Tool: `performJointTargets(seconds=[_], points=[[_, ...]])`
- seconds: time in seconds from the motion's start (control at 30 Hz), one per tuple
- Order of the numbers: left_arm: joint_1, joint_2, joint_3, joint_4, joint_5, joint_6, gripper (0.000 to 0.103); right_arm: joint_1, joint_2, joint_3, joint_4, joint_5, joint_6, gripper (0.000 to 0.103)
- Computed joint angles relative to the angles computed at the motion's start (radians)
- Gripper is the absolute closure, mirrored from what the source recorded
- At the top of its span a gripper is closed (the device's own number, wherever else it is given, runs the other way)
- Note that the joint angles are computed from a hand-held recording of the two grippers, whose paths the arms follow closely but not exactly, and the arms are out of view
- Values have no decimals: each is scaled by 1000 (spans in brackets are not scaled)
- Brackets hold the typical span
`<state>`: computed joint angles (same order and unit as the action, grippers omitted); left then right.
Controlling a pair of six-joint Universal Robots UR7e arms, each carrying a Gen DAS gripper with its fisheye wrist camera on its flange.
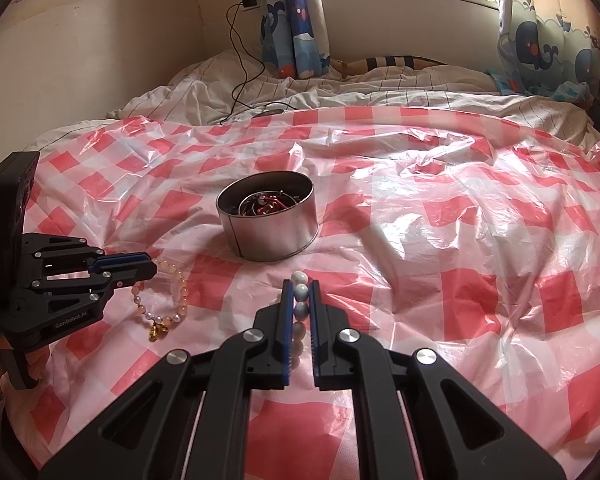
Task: Organize jewelry
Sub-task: 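Lift the peach bracelet with the left gripper over the tin while the right carries the white bracelet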
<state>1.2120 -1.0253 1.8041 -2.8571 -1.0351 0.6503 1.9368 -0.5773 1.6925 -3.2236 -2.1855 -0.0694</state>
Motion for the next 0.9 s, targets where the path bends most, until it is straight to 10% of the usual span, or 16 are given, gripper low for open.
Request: performJointTargets(seconds=[0.5, 0.9], points=[[-13, -15, 8, -4, -27, 0, 96, 9, -10, 13, -86, 42, -49, 95], [5, -40, -97, 195, -220, -162, 96, 3, -29, 16, -101, 75, -31, 95]])
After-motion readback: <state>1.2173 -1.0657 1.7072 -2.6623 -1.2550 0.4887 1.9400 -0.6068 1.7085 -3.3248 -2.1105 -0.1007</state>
